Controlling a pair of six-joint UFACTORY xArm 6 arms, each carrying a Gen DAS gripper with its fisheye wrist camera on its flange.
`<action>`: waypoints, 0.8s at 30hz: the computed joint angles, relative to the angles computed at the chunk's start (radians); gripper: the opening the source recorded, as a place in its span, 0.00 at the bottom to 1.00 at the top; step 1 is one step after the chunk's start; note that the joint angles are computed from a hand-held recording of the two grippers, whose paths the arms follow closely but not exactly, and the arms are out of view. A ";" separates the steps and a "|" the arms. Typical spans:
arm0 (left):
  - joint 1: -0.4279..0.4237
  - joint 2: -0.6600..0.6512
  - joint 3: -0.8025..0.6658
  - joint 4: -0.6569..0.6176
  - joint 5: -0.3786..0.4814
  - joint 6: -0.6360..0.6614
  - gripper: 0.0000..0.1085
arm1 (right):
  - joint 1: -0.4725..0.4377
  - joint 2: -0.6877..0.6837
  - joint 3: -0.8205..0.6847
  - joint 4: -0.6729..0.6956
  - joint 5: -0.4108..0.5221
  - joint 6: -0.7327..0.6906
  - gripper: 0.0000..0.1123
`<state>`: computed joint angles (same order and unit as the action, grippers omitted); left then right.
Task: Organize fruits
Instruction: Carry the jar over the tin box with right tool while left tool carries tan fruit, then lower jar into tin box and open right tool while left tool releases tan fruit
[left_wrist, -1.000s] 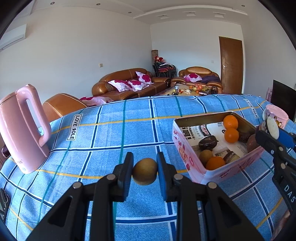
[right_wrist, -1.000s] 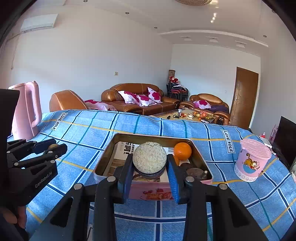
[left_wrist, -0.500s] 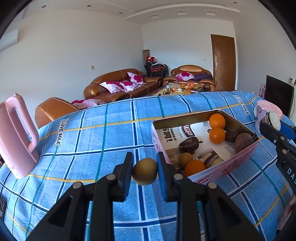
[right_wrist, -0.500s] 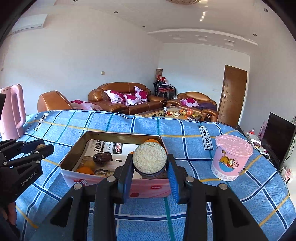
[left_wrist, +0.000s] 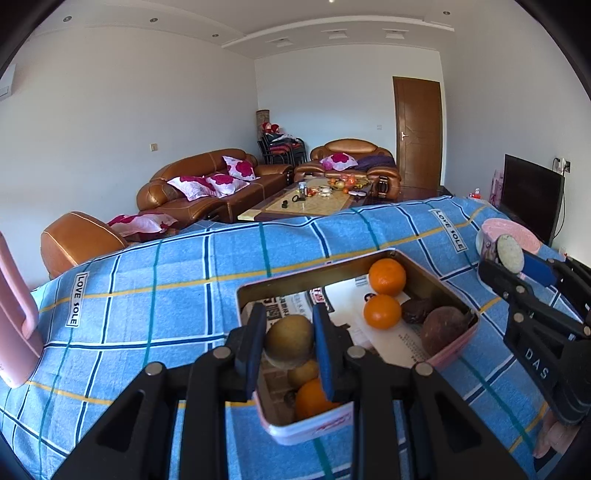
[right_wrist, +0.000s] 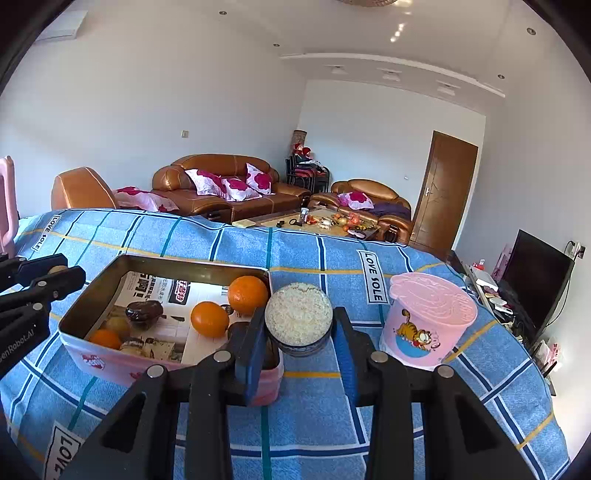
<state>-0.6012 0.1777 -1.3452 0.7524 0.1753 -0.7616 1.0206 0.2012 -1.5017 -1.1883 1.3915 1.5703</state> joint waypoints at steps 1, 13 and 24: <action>-0.007 0.023 -0.027 -0.082 0.009 0.057 0.25 | -0.011 0.002 -0.010 0.003 -0.017 -0.007 0.33; -0.012 0.220 -0.265 -0.323 0.128 0.211 0.25 | -0.154 0.094 -0.125 0.037 -0.223 0.024 0.33; -0.020 0.273 -0.342 -0.294 0.185 0.227 0.25 | -0.247 0.136 -0.139 0.153 -0.436 -0.042 0.33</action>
<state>-0.6207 0.4504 -1.6875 0.4585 0.3599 -0.5348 0.7739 0.3370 -1.6405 -1.0357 0.9551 1.5288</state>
